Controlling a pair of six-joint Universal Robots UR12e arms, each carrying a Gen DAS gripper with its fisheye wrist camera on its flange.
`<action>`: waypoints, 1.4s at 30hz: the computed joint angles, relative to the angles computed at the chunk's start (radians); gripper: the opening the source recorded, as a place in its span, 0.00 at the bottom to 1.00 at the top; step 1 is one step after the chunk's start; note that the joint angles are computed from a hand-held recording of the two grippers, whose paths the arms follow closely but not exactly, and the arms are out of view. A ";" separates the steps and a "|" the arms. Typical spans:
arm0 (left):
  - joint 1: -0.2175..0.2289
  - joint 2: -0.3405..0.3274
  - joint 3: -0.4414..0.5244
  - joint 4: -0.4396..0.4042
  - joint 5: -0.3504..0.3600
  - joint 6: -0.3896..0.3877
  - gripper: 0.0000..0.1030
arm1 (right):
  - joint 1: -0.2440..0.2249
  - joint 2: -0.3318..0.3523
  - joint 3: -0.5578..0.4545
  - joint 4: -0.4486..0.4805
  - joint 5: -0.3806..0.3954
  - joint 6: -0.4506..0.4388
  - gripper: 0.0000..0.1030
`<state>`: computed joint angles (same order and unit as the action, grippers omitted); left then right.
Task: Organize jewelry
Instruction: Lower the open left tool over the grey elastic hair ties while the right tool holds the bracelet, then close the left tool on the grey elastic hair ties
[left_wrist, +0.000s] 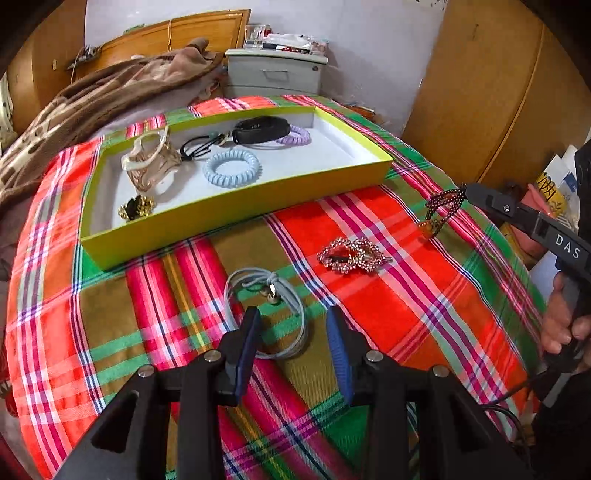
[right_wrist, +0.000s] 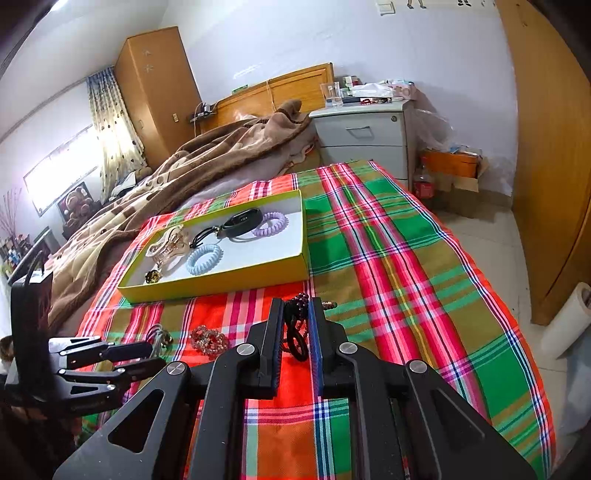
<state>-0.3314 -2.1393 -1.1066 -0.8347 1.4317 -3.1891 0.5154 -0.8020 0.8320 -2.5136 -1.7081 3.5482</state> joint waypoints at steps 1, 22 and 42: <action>-0.001 0.000 0.000 0.001 0.007 0.002 0.37 | 0.000 0.001 -0.001 0.001 0.000 0.003 0.13; 0.047 0.039 -0.074 0.132 -0.128 -0.112 0.07 | -0.005 -0.004 0.013 -0.014 0.001 0.012 0.13; 0.025 0.023 -0.045 0.049 -0.071 -0.035 0.32 | -0.052 -0.040 0.105 -0.114 0.212 0.152 0.13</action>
<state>-0.3069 -2.1167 -1.1517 -0.7859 1.3602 -3.2244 0.4638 -0.8416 0.9366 -2.6280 -1.4964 3.6998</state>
